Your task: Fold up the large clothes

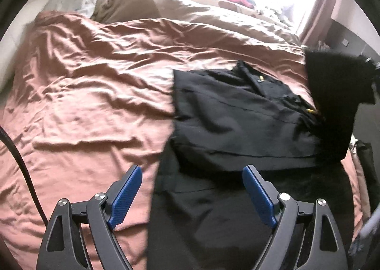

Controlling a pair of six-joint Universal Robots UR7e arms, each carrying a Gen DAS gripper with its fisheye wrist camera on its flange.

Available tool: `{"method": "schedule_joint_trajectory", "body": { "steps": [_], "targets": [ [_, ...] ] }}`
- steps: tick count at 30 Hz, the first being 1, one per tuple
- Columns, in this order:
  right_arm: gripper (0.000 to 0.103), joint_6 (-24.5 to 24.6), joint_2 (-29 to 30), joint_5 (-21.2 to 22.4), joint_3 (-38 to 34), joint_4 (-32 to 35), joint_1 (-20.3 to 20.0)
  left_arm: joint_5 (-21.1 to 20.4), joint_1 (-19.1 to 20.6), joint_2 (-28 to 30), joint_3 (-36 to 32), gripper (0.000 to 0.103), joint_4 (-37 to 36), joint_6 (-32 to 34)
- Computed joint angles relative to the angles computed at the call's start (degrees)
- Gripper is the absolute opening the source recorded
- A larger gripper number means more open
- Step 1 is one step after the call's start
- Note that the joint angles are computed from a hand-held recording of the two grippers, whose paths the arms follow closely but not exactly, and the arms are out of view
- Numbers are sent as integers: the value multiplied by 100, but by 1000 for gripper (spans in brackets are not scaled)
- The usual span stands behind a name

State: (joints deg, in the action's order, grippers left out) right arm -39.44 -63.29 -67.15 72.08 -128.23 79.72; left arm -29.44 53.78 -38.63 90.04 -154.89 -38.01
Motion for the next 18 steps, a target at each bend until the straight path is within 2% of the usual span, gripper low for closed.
{"method": "schedule_joint_trajectory", "body": {
  "steps": [1, 6, 8, 13, 15, 16, 17, 18],
  "targets": [
    [2, 73, 269, -94, -269, 92, 55, 17, 8, -61, 87, 87, 20, -49],
    [2, -110, 853, -674, -518, 334, -22, 96, 78, -304, 427, 87, 171, -233],
    [2, -130, 906, -836, -505, 335, -51, 101, 113, -340, 481, 87, 215, -280],
    [3, -175, 1101, -900, -890, 865, -149, 21, 232, -363, 546, 87, 246, -354],
    [10, -294, 830, -863, -564, 841, -188, -20, 253, -350, 535, 87, 228, -366],
    [27, -338, 801, -833, -606, 946, -228, -34, 251, -337, 524, 87, 202, -368],
    [62, -404, 657, -759, -416, 969, -286, -45, 244, -322, 507, 87, 184, -361],
    [85, -477, 564, -652, -388, 1141, -366, -46, 231, -302, 478, 87, 186, -354]
  ]
}}
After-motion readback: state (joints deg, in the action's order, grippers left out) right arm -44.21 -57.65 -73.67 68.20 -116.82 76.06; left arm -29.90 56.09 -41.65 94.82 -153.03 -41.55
